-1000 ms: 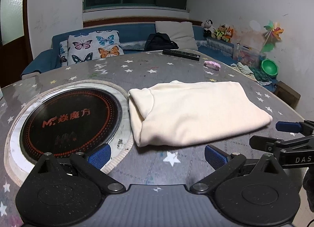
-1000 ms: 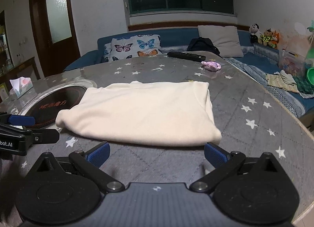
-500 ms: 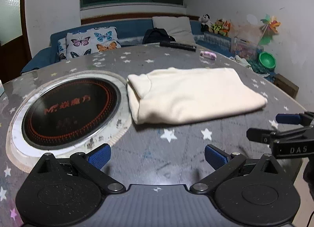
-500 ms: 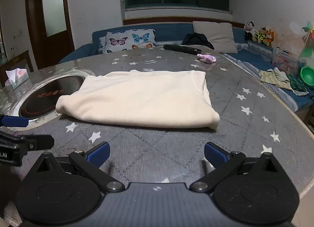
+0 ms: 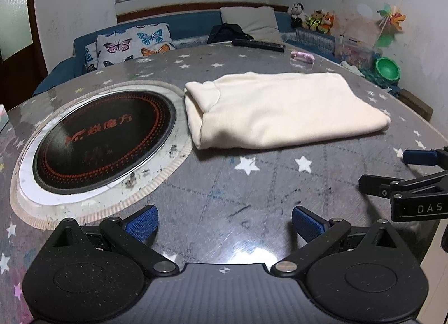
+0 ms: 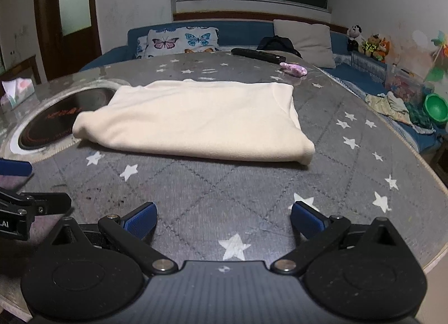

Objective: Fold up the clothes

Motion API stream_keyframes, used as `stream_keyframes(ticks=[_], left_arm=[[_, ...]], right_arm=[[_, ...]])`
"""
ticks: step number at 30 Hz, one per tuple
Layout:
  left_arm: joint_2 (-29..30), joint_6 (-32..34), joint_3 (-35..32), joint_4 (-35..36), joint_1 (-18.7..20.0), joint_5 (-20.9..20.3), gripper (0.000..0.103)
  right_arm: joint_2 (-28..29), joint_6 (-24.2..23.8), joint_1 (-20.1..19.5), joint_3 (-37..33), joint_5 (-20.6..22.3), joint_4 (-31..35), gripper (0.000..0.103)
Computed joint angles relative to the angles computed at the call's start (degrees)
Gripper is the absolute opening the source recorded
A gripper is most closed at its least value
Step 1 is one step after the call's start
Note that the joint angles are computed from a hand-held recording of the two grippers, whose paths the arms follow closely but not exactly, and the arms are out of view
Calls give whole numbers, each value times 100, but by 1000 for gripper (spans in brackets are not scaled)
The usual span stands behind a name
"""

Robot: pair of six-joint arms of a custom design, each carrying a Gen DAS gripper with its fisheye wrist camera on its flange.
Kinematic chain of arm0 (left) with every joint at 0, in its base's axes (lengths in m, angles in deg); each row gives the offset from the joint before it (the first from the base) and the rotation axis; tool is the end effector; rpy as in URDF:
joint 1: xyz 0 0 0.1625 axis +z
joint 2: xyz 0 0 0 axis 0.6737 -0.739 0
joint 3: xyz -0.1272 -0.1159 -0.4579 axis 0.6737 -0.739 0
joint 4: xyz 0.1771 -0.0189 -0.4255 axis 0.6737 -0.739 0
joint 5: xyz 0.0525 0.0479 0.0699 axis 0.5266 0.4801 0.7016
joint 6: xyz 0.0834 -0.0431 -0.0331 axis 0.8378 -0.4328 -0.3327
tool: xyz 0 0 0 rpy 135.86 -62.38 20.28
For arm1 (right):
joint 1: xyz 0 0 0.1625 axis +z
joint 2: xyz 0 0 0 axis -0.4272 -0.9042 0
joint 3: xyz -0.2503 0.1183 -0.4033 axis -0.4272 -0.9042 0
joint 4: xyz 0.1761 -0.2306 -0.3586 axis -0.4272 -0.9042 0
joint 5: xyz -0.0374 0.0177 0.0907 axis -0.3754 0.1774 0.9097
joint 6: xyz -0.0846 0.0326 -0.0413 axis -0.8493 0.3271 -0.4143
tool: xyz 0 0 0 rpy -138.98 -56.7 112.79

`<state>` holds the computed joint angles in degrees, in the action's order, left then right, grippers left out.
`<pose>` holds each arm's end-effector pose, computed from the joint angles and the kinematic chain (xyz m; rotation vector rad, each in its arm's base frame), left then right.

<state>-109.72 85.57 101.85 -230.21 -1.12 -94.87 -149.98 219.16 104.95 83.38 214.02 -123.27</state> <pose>-0.2119 -0.4145 -0.0244 1.4638 2.3661 -0.4699 0.0279 -0.2487 0.1549 -0.1801 -1.9174 1.1359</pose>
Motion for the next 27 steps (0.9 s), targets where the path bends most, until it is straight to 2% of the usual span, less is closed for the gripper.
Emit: stream_keyframes(ticks=[27], left_arm=[[-7, -160, -27, 166, -36, 91, 103]], right_arm=[[62, 43, 57, -26, 136, -6, 103]])
